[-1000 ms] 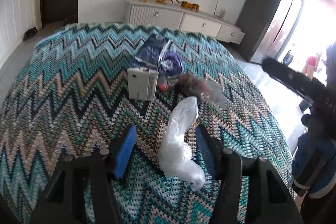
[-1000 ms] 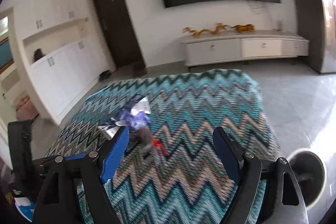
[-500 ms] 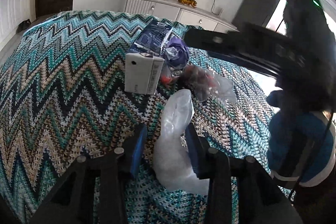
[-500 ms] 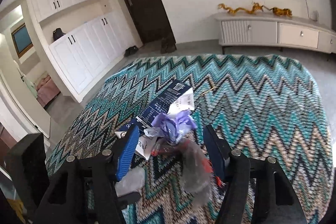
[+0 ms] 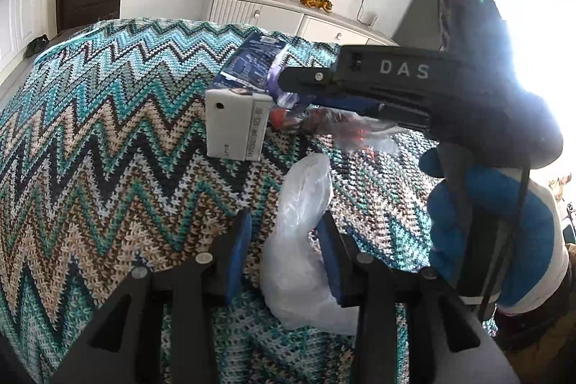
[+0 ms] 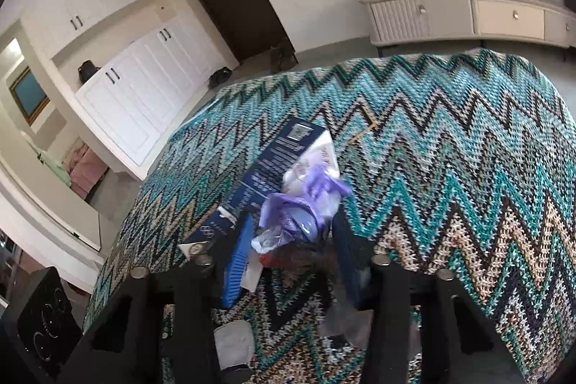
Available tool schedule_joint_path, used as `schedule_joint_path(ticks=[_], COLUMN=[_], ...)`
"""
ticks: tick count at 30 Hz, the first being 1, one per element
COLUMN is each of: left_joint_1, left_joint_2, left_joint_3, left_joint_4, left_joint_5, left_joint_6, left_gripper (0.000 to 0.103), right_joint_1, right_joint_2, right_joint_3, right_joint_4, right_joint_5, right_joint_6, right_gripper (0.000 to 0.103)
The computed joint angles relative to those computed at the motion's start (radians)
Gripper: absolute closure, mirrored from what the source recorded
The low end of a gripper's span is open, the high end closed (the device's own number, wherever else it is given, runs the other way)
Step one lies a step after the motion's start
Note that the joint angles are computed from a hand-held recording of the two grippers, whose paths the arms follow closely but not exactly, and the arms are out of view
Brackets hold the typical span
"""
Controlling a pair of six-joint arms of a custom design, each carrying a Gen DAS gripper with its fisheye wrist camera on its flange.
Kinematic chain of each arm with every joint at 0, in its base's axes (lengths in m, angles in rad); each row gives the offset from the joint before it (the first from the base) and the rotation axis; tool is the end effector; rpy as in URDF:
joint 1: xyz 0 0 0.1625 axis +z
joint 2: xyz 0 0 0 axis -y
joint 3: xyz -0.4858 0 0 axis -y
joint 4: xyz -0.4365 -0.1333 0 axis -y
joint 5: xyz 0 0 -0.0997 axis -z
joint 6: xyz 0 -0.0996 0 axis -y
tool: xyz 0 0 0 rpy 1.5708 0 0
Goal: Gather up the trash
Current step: 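Grasp the white plastic bag with the left tool while the right tool grasps the purple bag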
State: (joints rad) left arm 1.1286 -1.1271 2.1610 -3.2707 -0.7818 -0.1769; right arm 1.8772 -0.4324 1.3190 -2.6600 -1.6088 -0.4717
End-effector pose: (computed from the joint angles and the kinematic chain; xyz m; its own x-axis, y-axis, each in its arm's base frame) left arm -0.0525 -0.5876 0.2326 -0.8708 -0.2184 -0.4406 0.1861 0.6829 -0.7064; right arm 0.3752 -0.7567 -0.0496 -0.7165 -0.6864 0.1246 -0.6972 0.6983 -0.1623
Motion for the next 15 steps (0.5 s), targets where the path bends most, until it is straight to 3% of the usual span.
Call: schedule_joint_path(ticks=[1, 11, 15], left_joint_1=[0.0, -0.002, -0.002], left_joint_2=[0.0, 0.002, -0.005], left_joint_3=[0.0, -0.001, 0.008], left_joint_4=[0.0, -0.004, -0.018], left_joint_5=[0.0, 0.005, -0.001], left_joint_6=[-0.001, 0.008, 0.005], left_gripper=[0.067, 0.07, 0.076], right_joint_1=[-0.003, -0.016, -0.013], right_joint_2=[0.001, -0.033, -0.063], right_joint_3=[-0.005, 0.024, 0.058], right_joint_4=[0.006, -0.032, -0.069], right_joint_5=[0.004, 0.05, 0.057], right_joint_6=[0.004, -0.004, -0.009], right_gripper=[0.073, 0.074, 0.074])
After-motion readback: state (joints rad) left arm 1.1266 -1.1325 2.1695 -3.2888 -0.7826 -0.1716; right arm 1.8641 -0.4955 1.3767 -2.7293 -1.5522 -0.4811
